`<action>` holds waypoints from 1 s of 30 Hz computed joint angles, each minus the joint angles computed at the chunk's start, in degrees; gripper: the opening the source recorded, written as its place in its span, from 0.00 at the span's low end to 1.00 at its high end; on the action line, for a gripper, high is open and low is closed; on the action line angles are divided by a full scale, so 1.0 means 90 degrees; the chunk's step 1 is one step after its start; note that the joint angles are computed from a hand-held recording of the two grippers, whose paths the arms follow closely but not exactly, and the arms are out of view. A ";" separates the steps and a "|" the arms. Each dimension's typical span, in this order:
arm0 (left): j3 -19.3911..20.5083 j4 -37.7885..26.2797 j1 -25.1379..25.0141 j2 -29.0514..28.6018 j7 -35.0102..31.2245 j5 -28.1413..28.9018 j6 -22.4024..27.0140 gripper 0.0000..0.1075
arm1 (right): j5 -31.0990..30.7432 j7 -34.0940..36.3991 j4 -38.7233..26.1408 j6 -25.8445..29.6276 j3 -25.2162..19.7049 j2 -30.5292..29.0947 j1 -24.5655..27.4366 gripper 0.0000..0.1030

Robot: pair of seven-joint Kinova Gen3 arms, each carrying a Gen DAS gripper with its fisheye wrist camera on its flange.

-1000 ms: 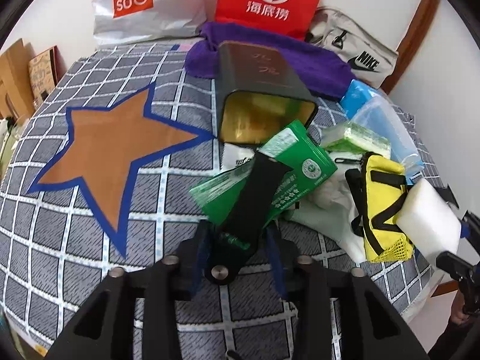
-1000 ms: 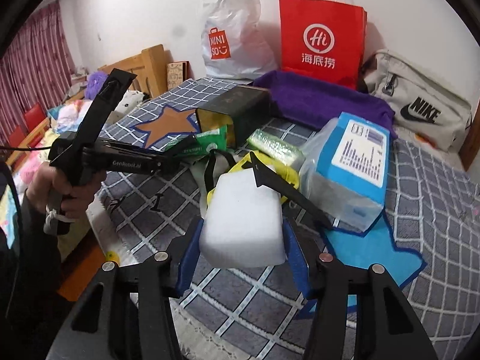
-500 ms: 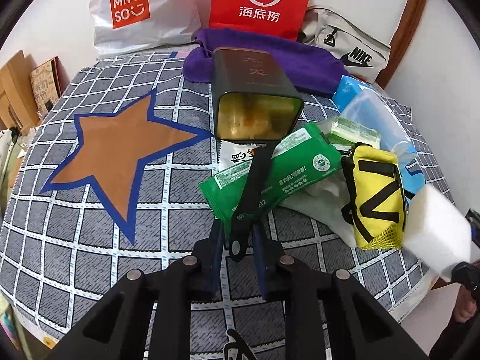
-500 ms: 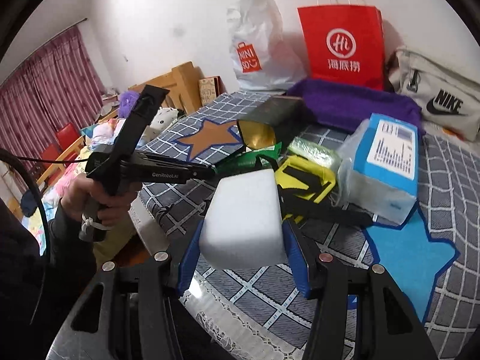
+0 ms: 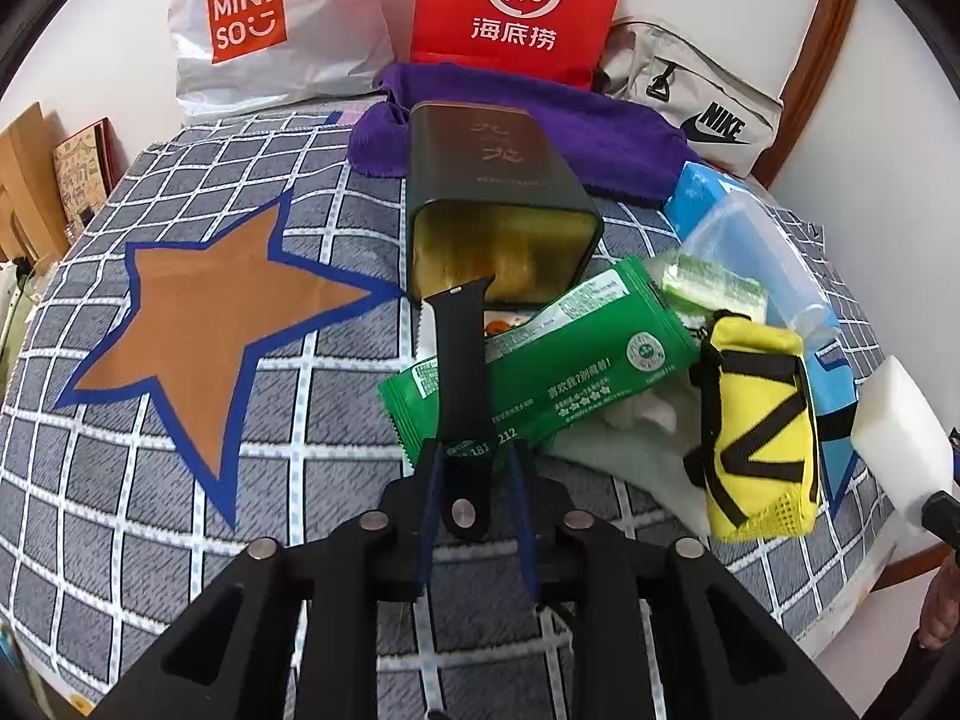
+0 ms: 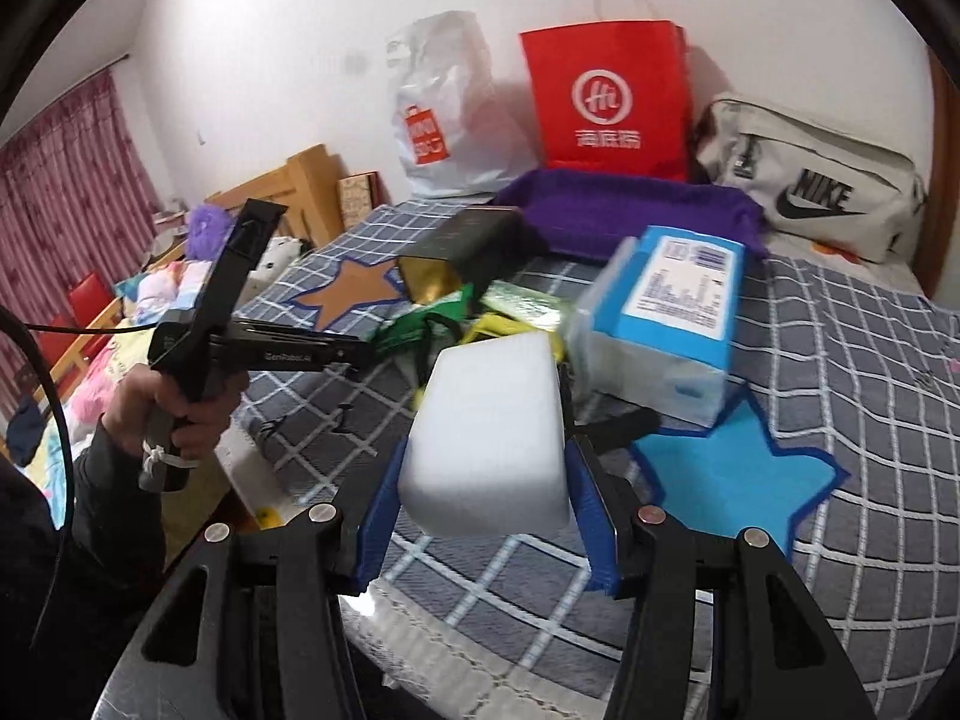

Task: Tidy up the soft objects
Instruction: 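Carry the sponge and the black strap in both tools toward the purple towel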

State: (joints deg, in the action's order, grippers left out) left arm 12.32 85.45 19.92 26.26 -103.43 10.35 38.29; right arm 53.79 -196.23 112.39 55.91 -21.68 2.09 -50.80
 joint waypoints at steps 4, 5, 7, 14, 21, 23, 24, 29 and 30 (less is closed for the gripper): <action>-0.0127 -0.0168 0.0148 0.0088 0.0244 -0.0160 0.0068 0.34 | -0.0287 0.0102 0.0048 0.0136 0.0064 0.0043 0.0065 0.51; -0.0049 -0.0168 0.0066 0.0084 0.0171 -0.0087 0.0070 0.34 | -0.0407 0.0150 0.0066 0.0140 0.0089 0.0049 0.0097 0.50; 0.0061 -0.0179 -0.0053 0.0082 0.0039 0.0057 0.0049 0.36 | -0.0652 0.0233 0.0119 0.0124 0.0135 0.0064 0.0165 0.50; -0.0014 -0.0498 0.0040 0.0274 0.0153 0.0048 0.0194 0.39 | -0.0903 0.0118 0.0487 -0.0524 0.0289 0.0048 0.0421 0.50; -0.0155 -0.0659 0.0239 0.0393 0.0480 -0.0167 0.0146 0.39 | -0.0923 0.0155 0.0675 -0.0918 0.0335 -0.0002 0.0599 0.50; -0.0139 -0.0650 0.0241 0.0386 0.0482 -0.0208 0.0130 0.38 | -0.1083 0.0284 0.0718 -0.1134 0.0307 -0.0035 0.0725 0.51; -0.0126 -0.0646 0.0235 0.0375 0.0474 -0.0218 0.0135 0.37 | -0.1162 0.0390 0.0671 -0.1101 0.0330 -0.0004 0.0685 0.51; -0.0070 -0.0701 0.0161 0.0401 0.0511 -0.0147 0.0202 0.37 | -0.1426 0.0992 0.0384 -0.0826 0.0366 0.0282 0.0568 0.62; -0.0029 -0.0753 0.0098 0.0448 0.0496 -0.0066 0.0260 0.37 | -0.1436 0.0990 0.0388 -0.0838 0.0400 0.0316 0.0549 0.62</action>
